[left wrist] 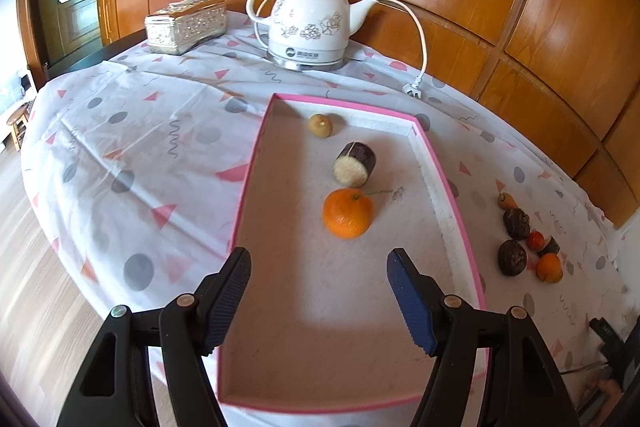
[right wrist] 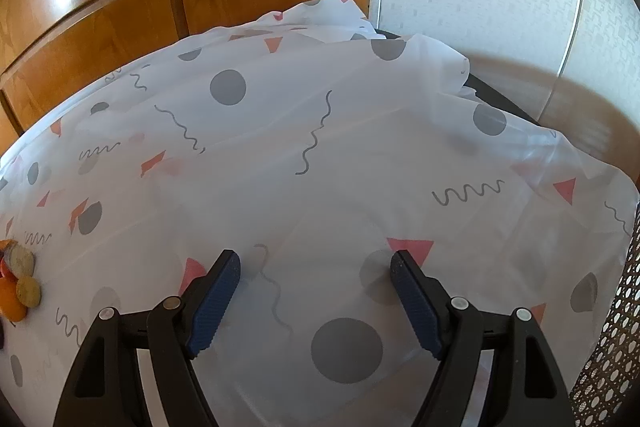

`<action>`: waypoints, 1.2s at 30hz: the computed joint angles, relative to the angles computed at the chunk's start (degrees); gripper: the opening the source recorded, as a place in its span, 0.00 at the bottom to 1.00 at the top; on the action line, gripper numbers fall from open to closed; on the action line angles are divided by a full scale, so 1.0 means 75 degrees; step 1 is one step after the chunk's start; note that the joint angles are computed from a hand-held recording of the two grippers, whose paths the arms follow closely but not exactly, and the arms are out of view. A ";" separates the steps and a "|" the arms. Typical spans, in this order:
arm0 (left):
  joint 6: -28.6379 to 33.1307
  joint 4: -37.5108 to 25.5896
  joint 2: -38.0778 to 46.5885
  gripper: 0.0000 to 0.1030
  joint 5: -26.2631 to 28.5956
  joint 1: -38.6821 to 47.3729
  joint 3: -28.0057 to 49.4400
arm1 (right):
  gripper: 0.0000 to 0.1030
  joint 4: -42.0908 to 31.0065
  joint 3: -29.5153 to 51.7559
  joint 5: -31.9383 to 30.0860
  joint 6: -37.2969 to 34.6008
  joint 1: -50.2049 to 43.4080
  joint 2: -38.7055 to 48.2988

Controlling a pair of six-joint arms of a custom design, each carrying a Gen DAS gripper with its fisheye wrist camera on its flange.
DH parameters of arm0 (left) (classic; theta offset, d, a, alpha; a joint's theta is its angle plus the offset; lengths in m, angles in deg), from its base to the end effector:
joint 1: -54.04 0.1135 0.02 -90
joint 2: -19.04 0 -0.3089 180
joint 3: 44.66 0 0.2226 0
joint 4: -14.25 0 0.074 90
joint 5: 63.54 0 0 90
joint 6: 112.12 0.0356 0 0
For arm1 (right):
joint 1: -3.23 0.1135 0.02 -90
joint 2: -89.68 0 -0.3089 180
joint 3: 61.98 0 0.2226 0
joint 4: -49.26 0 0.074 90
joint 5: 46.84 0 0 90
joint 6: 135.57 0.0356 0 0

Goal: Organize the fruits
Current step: 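Move the right tool to the dark round item and close on it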

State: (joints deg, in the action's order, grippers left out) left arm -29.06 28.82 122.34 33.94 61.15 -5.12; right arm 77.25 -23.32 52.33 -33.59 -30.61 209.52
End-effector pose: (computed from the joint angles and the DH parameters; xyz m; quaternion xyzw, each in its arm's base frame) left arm 0.2595 0.0277 0.1317 -0.0918 0.9310 -0.0606 0.3480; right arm 0.2238 -0.1569 0.0741 0.3914 0.8614 -0.1341 0.2946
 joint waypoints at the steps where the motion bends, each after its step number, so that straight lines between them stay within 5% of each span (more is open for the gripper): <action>1: 0.0015 0.0067 -0.0029 0.69 -0.0013 0.0033 -0.0086 | 0.77 -0.0058 -0.0014 -0.0017 0.0001 0.0035 -0.0044; 14: -0.0295 0.0568 -0.0383 0.75 0.0123 0.1081 -0.0804 | 0.76 -0.0552 -0.0248 -0.0534 0.0051 0.0780 -0.0546; 23: -0.0575 0.0432 -0.0018 0.78 0.0453 0.1887 -0.0725 | 0.73 -0.1249 -0.0157 -0.1588 -0.0190 0.2576 -0.1356; 36: -0.0676 0.0468 0.0228 0.79 0.0694 0.2477 -0.0726 | 0.72 -0.2996 0.2083 -0.1619 -0.0769 0.5295 -0.0548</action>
State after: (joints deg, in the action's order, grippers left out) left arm -34.13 32.33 124.05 39.14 79.72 -10.57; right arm 54.78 -7.70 40.19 -39.35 9.11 205.41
